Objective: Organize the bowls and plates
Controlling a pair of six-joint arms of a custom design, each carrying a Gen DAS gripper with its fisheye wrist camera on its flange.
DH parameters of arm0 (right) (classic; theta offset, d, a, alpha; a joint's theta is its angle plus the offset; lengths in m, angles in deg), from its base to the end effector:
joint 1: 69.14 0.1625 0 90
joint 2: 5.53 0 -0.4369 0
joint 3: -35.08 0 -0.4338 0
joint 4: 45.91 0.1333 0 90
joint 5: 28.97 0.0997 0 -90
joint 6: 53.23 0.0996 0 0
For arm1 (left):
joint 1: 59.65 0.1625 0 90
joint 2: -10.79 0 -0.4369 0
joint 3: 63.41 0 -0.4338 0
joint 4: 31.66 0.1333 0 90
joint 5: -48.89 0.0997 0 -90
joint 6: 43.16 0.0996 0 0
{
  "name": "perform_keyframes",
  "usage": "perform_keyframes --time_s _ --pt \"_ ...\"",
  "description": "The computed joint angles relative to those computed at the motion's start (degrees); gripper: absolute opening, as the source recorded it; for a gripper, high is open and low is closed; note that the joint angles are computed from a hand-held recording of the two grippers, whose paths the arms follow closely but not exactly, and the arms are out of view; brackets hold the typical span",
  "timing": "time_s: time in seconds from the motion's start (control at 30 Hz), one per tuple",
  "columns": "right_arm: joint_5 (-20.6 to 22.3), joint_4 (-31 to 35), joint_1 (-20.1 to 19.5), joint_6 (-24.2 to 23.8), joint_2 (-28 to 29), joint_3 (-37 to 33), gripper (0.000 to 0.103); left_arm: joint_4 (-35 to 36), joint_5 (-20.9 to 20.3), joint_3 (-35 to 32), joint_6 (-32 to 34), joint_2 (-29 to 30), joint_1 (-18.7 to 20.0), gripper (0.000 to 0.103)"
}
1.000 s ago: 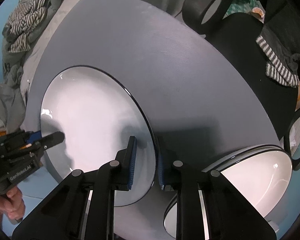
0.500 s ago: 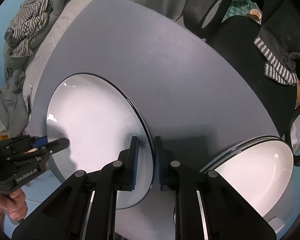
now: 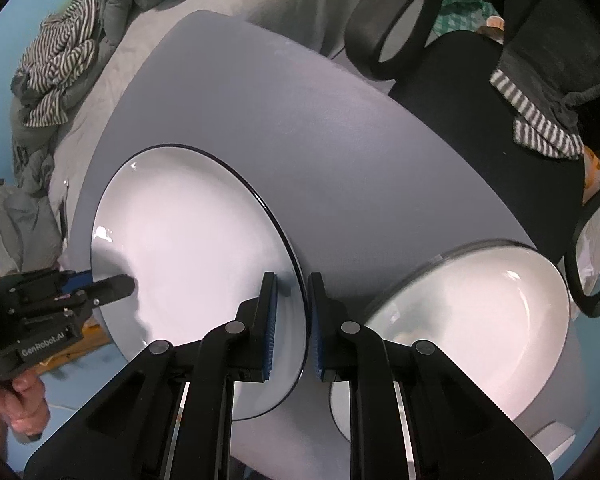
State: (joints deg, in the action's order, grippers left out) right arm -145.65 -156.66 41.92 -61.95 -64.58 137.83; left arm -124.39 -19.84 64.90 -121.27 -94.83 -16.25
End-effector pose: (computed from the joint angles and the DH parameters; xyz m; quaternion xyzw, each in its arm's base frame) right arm 0.2966 -0.5238 0.1167 0.2894 -0.9098 -0.1681 0.2456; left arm -0.1340 -0.3599 0.2947 -0.2320 0.9403 -0.0820 0.2352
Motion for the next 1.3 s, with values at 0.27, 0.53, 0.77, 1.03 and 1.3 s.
perform_keyframes --time_s 0.27,0.53,0.77,1.03,1.3 --pt "-0.3 1.5 -0.7 0.7 -2.9 0.1 0.015 -0.1 1.0 -2.6 0.9 4.1 -1.9 0.020" --pt "0.2 1.7 -2.4 1.2 -6.2 0.2 0.015 -2.7 0.8 -4.2 3.1 7.8 -3.1 0.020" --pt "0.0 2.3 -4.7 2.1 -9.0 0.7 0.015 -6.5 0.3 -5.7 6.3 12.5 -2.8 0.020" --pt "-0.7 2.1 -7.5 2.9 -12.0 1.2 0.015 -10.6 -0.8 -7.4 10.1 18.6 -2.4 0.020" --pt "-1.5 2.6 -9.8 3.1 -13.1 0.8 0.015 -12.7 -1.7 -9.7 12.8 24.3 -1.4 0.020"
